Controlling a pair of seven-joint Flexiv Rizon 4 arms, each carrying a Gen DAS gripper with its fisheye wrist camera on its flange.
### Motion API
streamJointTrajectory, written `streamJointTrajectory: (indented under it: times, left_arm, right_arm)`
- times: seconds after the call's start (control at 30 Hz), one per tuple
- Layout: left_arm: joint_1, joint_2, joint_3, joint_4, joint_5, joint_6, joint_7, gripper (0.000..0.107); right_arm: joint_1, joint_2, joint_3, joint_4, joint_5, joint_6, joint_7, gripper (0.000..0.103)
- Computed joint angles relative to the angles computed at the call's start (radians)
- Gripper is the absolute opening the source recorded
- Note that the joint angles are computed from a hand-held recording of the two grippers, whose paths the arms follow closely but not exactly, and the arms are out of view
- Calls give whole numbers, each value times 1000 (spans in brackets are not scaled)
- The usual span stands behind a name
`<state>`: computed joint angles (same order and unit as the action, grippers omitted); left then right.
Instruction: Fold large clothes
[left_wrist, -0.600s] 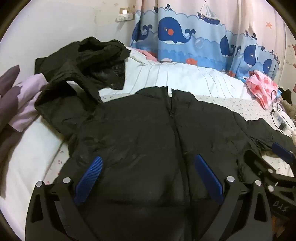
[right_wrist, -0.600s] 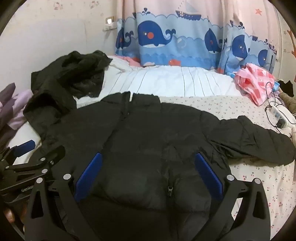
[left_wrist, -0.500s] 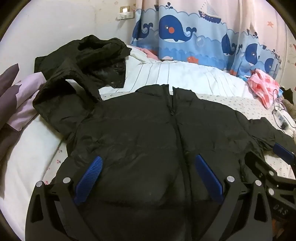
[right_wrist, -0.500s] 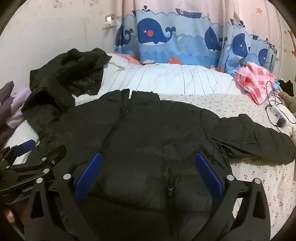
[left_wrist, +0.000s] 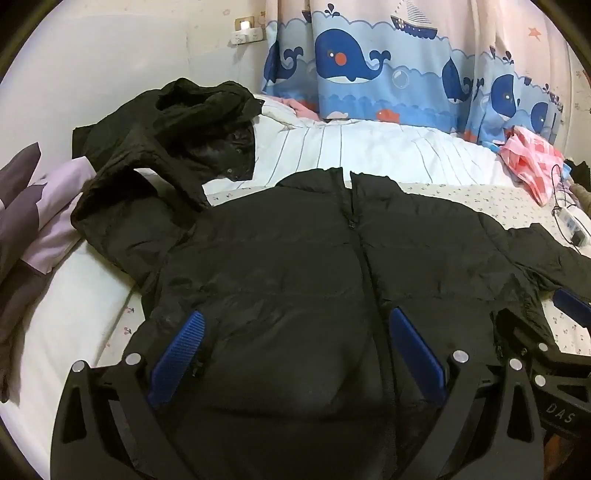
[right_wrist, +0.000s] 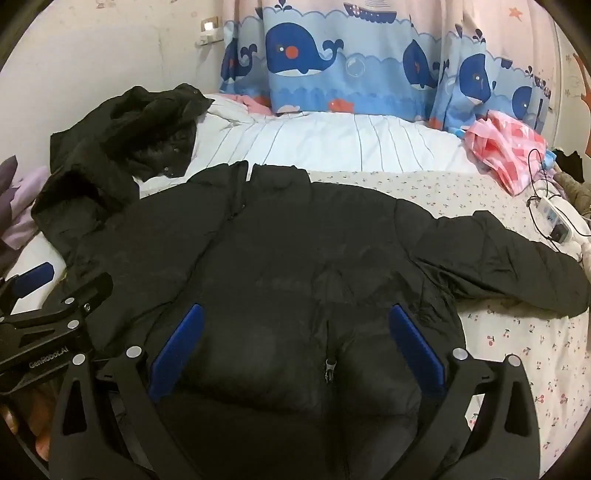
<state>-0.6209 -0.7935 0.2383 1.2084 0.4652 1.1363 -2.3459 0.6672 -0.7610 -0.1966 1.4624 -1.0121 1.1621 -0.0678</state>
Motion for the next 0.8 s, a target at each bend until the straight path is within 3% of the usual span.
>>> streamJointTrajectory:
  times: [0.37,0.8]
  left_arm:
    - [17,-1,-21,19,-42,45,27,96]
    - [-6,-8,6,20,-54,84,31,96]
  right_arm:
    - [4,19,11,8,-13,-85,0,97]
    - [-8,40,8,25,-129,-78,98,97]
